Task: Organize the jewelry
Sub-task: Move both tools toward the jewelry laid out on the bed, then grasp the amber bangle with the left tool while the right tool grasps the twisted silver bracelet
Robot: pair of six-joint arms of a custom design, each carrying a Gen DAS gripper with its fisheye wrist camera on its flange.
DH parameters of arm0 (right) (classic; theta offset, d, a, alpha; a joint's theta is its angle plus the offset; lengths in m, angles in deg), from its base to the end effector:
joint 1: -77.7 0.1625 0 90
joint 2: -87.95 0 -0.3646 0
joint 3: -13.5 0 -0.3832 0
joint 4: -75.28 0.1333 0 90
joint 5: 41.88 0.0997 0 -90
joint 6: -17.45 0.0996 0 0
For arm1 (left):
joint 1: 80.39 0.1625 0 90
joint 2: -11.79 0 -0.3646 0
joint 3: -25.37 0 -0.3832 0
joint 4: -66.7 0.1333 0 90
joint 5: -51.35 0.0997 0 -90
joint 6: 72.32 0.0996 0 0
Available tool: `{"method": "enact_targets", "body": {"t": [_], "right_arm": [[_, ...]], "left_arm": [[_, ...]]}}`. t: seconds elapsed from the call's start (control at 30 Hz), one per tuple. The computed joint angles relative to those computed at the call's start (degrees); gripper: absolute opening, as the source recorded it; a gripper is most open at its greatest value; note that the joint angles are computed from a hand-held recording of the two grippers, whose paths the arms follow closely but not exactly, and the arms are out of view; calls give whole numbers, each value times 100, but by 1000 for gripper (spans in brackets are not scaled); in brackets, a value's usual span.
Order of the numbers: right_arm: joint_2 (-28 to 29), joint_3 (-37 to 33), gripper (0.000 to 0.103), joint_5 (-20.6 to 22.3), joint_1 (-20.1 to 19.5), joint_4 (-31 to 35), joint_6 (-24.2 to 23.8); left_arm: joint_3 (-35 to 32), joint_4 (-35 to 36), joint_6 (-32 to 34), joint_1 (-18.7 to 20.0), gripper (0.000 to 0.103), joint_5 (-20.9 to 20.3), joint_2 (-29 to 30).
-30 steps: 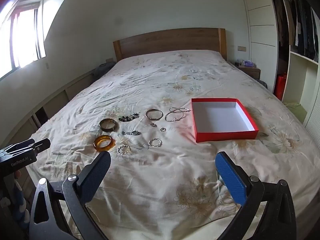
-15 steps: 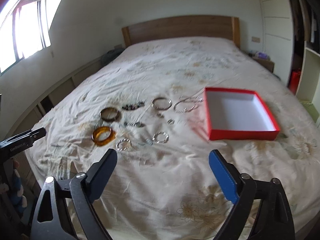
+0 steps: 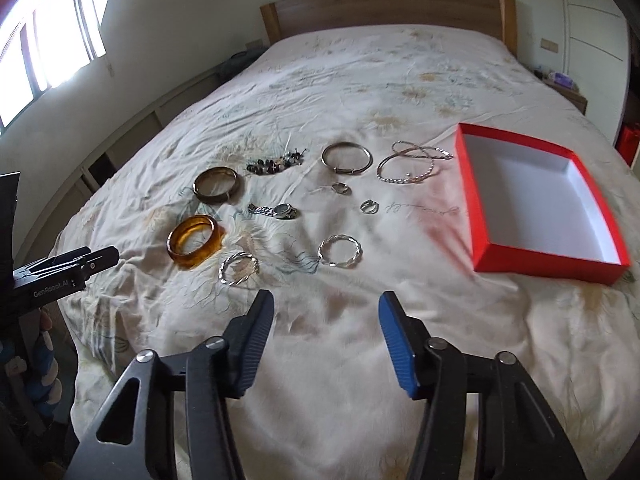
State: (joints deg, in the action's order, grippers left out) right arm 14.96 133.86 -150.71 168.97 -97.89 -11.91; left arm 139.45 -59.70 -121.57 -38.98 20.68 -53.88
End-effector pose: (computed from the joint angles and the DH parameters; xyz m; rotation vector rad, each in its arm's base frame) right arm 0.1123 -0.4998 0.2111 0.5503 -2.5348 0.7073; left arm -0.2238 -0.4893 0.1377 0.1188 2.1951 -0.7904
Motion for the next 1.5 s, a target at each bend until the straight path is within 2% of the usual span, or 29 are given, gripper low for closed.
{"method": "enact_targets", "body": {"t": [0.17, 0.43, 0.57, 0.8, 0.93, 1.03, 1.1, 1.17, 1.27, 1.5], "right_arm": [[333, -344, 50, 128, -88, 227, 47], [669, -627, 49, 600, -148, 851, 65], [810, -643, 49, 785, -97, 988, -8], [1291, -977, 53, 763, 16, 1208, -206], [1528, -1143, 55, 671, 38, 1199, -265], [1669, -1245, 55, 590, 44, 1180, -334], [1705, -1274, 49, 584, 38, 1168, -376], [1674, -1277, 41, 621, 2, 1182, -387], [1510, -1192, 41, 733, -34, 1253, -379], [844, -752, 41, 1010, -96, 1137, -377]], "left_arm": [[-229, -283, 251, 260, 56, -137, 258], [-415, -668, 475, 573, 55, -460, 476], [-601, -925, 713, 723, 48, -567, 607], [-1001, -963, 1144, 1026, 46, -702, 1008], [-1280, -569, 1302, 1164, 46, -587, 1289], [-1417, -347, 1447, 1164, 45, -320, 1513], [-1433, -270, 1432, 1129, 40, -123, 1591], [-1391, -211, 1389, 1087, 27, 76, 1604], [-1237, -225, 1353, 995, 11, 234, 1491], [-965, 221, 792, 624, 9, 400, 1071]]}}
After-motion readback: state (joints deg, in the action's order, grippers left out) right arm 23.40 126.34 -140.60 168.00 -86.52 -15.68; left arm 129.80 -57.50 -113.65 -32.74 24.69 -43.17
